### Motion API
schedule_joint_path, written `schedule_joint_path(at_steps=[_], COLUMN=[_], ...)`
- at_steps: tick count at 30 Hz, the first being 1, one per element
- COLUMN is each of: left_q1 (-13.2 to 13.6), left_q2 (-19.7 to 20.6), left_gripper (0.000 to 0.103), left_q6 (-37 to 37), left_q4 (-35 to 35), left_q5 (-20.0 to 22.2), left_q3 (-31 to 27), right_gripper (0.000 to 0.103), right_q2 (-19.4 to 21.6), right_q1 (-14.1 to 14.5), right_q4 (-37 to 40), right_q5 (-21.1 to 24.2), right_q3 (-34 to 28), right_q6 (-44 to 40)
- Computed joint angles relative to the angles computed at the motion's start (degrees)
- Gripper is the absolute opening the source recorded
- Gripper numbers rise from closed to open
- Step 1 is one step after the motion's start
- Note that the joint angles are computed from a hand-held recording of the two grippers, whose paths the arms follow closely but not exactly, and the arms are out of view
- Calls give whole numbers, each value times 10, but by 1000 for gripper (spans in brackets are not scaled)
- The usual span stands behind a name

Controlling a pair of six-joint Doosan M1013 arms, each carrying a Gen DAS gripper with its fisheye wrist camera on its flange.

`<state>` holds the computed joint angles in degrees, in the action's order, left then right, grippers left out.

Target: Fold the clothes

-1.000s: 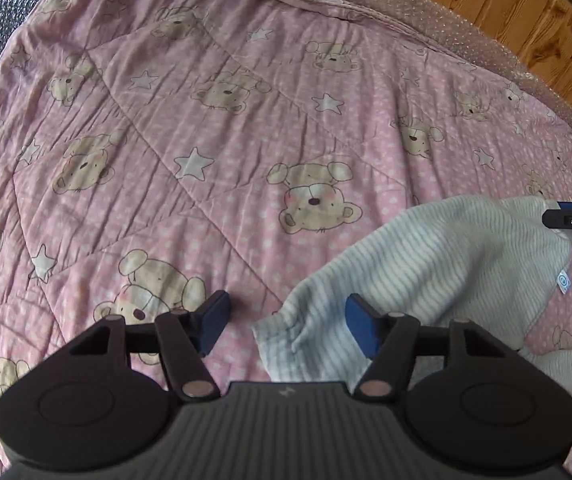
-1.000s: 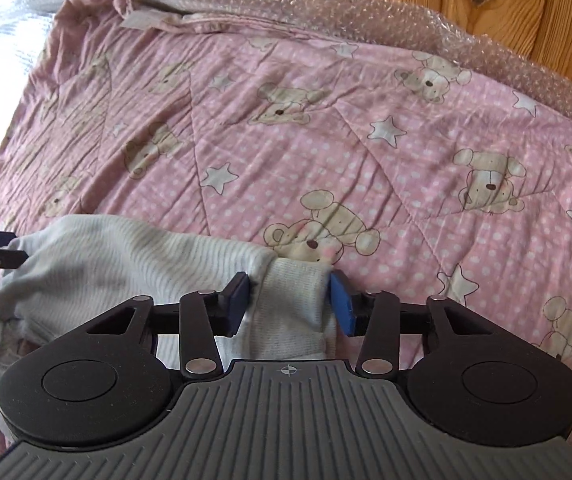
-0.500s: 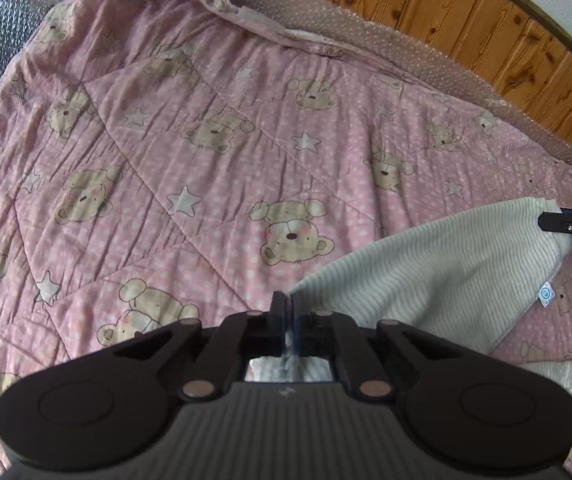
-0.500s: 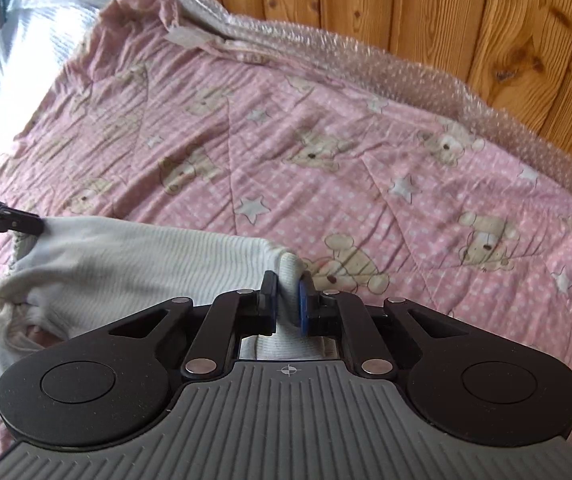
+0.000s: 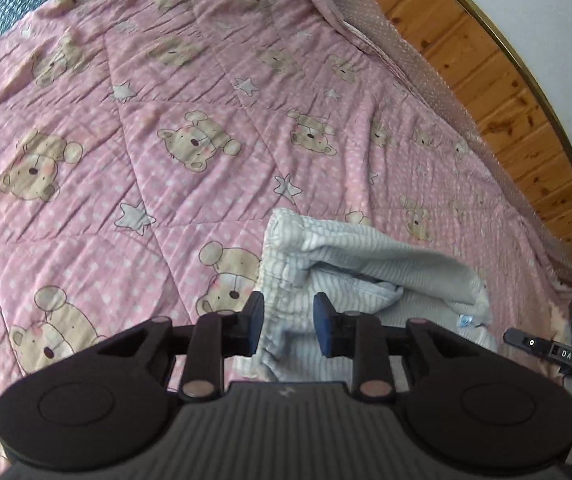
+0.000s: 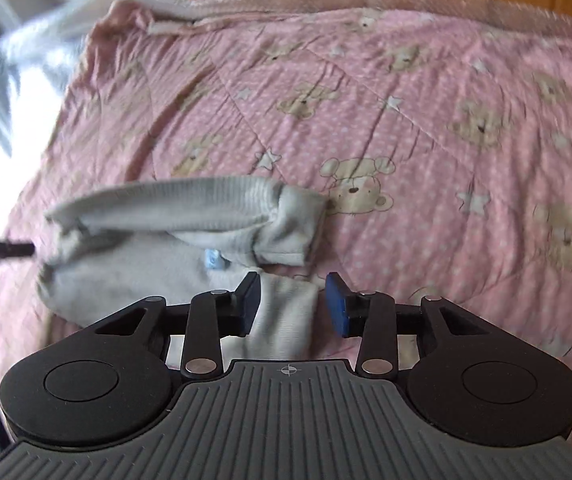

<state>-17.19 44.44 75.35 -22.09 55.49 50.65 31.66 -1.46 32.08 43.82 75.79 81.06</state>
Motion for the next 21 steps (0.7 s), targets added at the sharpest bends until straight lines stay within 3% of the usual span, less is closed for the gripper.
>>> schedule_joint_path(at_steps=[1, 3, 8, 10, 12, 14, 17, 18, 19, 20, 21], left_q1=[2, 7, 19, 19, 19, 20, 19, 18, 16, 15, 14], left_q2=[8, 25, 75, 90, 117, 136, 148, 151, 154, 158, 160], left_gripper=[41, 44, 63, 71, 74, 74, 74, 73, 70, 61, 52], left_q6=[-28, -76, -178, -206, -243, -269, -282, -280, -276, -272, -268], left_q4=[-7, -26, -79, -72, -60, -59, -56, -55, -54, -53, -51], left_q5=[5, 15, 58, 82, 131, 161, 175, 179, 184, 189, 194], left_q3=[-12, -37, -125, -155, -205, -239, -260, -266, -272, -278, -283], right_gripper=[51, 59, 68, 79, 80, 80, 80, 77, 62, 48, 12], right_q2=[2, 11, 51, 73, 95, 113, 134, 141, 146, 149, 147], right_q1=[-5, -11, -12, -8, 7, 22, 28, 29, 29, 28, 26], right_q4=[48, 121, 165, 124, 8, -89, -133, -144, -148, -143, -138], right_q5=[-2, -7, 7, 42, 80, 112, 161, 177, 190, 199, 201], right_q3=[1, -4, -62, -105, -161, -207, -244, -256, -263, -266, -262], right_q6=[21, 60, 185, 213, 197, 136, 32, -1, -28, -48, -72])
